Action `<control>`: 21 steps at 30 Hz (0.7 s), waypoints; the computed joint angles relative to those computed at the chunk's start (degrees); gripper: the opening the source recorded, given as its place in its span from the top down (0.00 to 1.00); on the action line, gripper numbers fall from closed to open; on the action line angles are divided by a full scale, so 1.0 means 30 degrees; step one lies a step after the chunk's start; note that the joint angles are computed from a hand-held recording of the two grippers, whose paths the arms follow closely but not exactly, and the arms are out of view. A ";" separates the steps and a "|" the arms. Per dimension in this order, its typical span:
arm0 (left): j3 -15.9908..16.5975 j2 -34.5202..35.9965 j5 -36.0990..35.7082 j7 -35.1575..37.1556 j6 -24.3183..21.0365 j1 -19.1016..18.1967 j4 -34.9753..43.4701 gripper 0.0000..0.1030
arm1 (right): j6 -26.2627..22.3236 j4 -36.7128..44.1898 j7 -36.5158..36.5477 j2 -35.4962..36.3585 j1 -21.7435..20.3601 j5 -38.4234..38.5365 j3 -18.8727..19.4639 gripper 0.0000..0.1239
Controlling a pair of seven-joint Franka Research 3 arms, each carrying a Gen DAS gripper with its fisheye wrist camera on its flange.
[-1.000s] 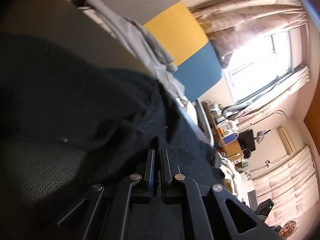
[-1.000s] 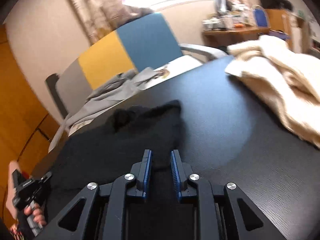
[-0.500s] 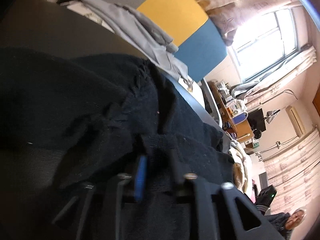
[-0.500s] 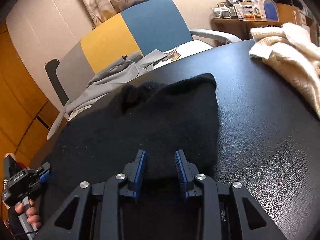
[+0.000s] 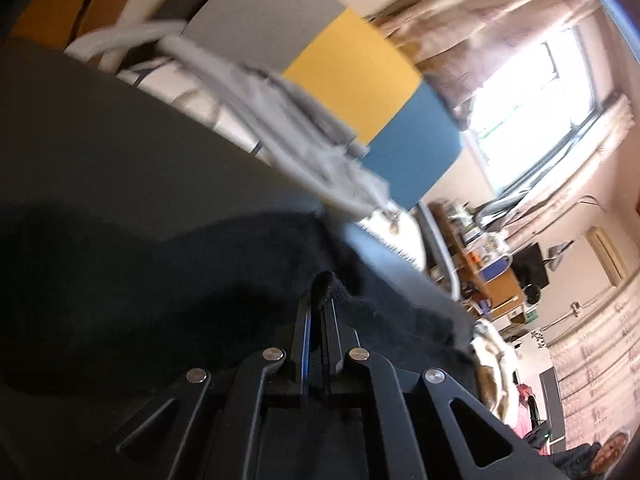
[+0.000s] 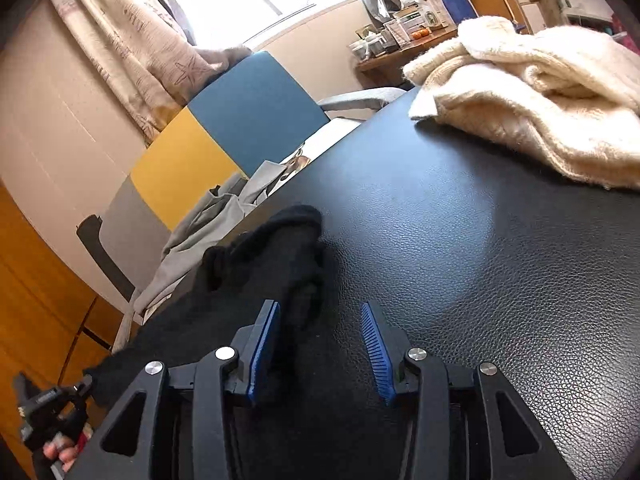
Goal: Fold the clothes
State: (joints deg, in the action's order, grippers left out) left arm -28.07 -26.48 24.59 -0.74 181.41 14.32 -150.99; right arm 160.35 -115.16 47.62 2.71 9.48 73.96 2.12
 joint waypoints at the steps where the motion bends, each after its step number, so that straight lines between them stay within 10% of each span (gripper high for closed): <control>1: 0.0234 0.0207 -0.0086 0.0091 -0.0258 -0.0353 -0.0104 0.98 | -0.0117 -0.0008 0.0202 0.0016 -0.0050 -0.0069 -0.0047 0.64; 6: -0.1490 -0.0192 0.1021 -0.1009 -0.1491 0.0572 -0.0127 0.93 | -0.0472 0.0031 0.0201 0.0054 -0.0224 0.0232 -0.0103 0.63; 10: -0.3755 -0.3270 0.2197 -0.3977 -0.6907 0.1583 0.0928 0.82 | -0.0690 0.0084 -0.0164 0.0069 -0.0303 0.0733 -0.0120 0.63; 15: -0.4346 -0.1898 0.5096 -0.3418 -0.6599 0.1810 0.2885 0.78 | -0.0732 -0.0023 -0.0181 -0.0412 -0.0210 -0.0128 -0.0114 0.72; 21: -0.3651 0.3908 0.6362 0.0604 -0.7875 0.0328 0.5993 0.77 | -0.2033 0.0182 0.4133 -0.0361 0.0345 -1.1231 -0.0139 0.72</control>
